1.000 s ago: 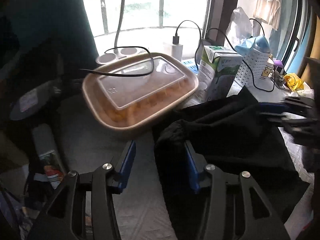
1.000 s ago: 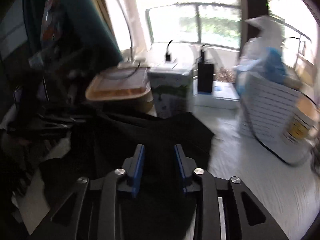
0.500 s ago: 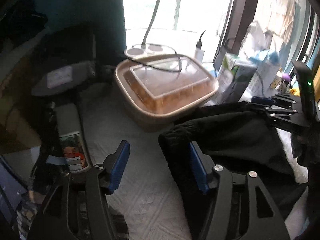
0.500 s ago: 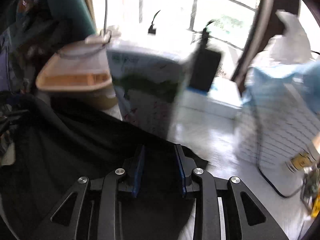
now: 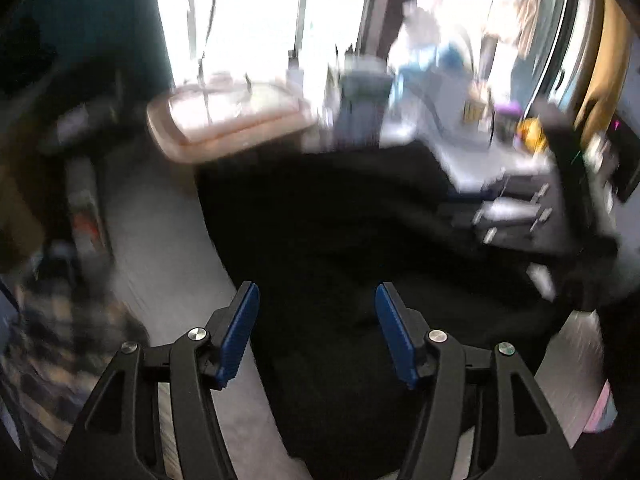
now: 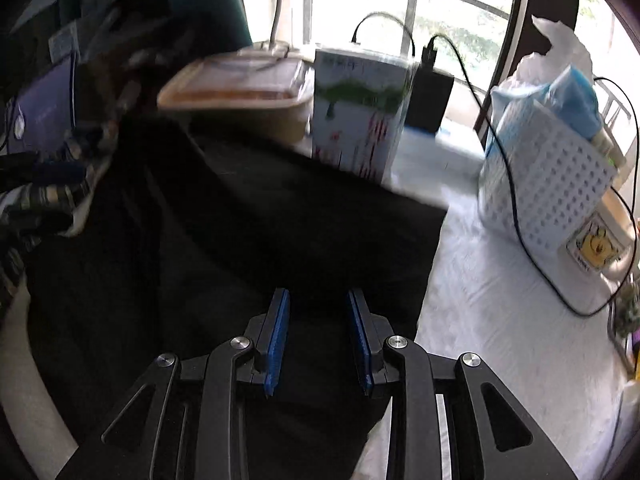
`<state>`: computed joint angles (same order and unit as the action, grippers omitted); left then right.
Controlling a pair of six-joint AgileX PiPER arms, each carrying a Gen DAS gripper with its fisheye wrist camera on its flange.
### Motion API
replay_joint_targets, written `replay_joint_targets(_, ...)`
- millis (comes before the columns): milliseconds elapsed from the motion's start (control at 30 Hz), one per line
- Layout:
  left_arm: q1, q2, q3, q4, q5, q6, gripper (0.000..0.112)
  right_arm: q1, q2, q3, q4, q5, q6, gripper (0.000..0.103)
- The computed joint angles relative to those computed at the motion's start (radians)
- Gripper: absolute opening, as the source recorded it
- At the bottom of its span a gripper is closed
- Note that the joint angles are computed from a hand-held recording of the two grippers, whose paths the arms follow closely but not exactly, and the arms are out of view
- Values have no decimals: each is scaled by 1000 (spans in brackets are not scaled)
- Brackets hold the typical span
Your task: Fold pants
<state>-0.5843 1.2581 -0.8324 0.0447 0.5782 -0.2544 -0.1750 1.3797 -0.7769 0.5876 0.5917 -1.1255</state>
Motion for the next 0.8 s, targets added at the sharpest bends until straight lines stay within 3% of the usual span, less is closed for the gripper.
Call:
replay_joint_targets(133, -26, -5, 94, 63, -53, -78, 62, -53, -84, 70, -11, 28, -13, 31)
replay_joint_targets(233, -29, -33, 113, 71, -44, -95, 63, -150, -160, 98, 27, 82, -91, 31)
replay_joint_targets(300, -50, -57, 123, 100, -29, -130, 63, -297, -231, 109, 136, 249, -248, 31)
replay_joint_targets(367, -82, -74, 142, 138, -22, -180, 63, -378, -280, 132, 138, 362, -295, 31)
replay_joint_targets(400, -96, -63, 136, 154, -21, -203, 63, -373, -310, 163, 97, 369, -284, 31)
replay_joint_targets(467, -107, -78, 148, 168, -15, -220, 63, -308, -335, 219, 26, 301, -221, 31)
replay_joint_targets(533, -122, -88, 153, 183, -5, -245, 64, -341, -393, 294, 50, 269, -262, 31)
replay_joint_targets(667, -128, -127, 185, 174, 4, -257, 68, -434, -463, 326, 39, 337, -269, 31)
replay_joint_targets(800, -114, -182, 222, 112, 17, -217, 74, -608, -527, 362, 63, 435, -413, 31)
